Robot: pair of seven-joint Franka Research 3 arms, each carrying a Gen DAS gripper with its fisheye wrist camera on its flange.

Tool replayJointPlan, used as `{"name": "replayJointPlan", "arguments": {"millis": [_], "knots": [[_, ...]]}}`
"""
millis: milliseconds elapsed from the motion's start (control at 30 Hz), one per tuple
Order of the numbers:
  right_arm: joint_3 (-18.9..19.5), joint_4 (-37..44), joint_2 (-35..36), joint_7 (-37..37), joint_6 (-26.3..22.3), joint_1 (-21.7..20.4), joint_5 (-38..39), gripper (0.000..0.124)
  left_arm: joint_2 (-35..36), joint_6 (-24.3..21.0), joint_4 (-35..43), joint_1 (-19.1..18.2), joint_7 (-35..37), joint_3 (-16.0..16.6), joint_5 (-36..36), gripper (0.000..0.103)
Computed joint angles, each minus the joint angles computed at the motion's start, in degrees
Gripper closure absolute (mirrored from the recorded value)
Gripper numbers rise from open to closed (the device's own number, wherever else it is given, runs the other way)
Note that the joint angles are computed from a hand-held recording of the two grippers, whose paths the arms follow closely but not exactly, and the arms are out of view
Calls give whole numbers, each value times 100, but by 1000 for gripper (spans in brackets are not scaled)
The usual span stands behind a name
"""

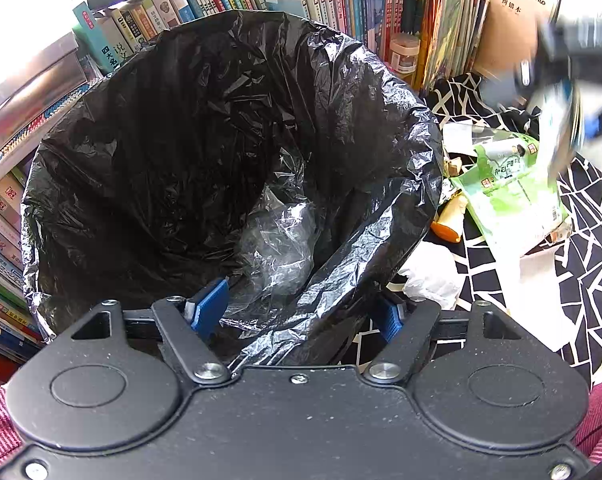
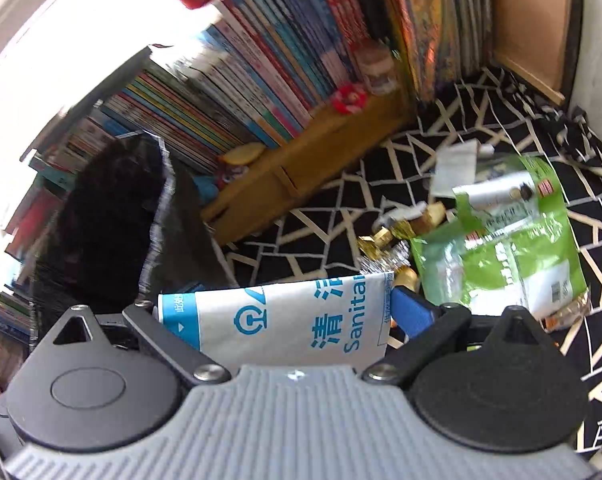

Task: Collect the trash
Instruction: 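Grasp the white 'Sanitary' packet with the right gripper and lift, then carry the packet over the black bin and open the right gripper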

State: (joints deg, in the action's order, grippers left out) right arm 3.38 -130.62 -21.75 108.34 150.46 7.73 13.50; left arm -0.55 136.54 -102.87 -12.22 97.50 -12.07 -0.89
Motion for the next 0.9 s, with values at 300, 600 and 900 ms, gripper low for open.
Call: {"name": "replayJointPlan", "arguments": {"millis": [300,600,900], "knots": [[-75,965,397,-1149,463,766,743,25,28,-8,19,13,45,4,-91,30],[132,1821,1225,-1705,239,1034,954,21,13,37,-25,29,102,9,-163,29],[125,1889,1440,-1713,105,1054,1200,21,13,18,-31,27,94,9,-194,28]]}}
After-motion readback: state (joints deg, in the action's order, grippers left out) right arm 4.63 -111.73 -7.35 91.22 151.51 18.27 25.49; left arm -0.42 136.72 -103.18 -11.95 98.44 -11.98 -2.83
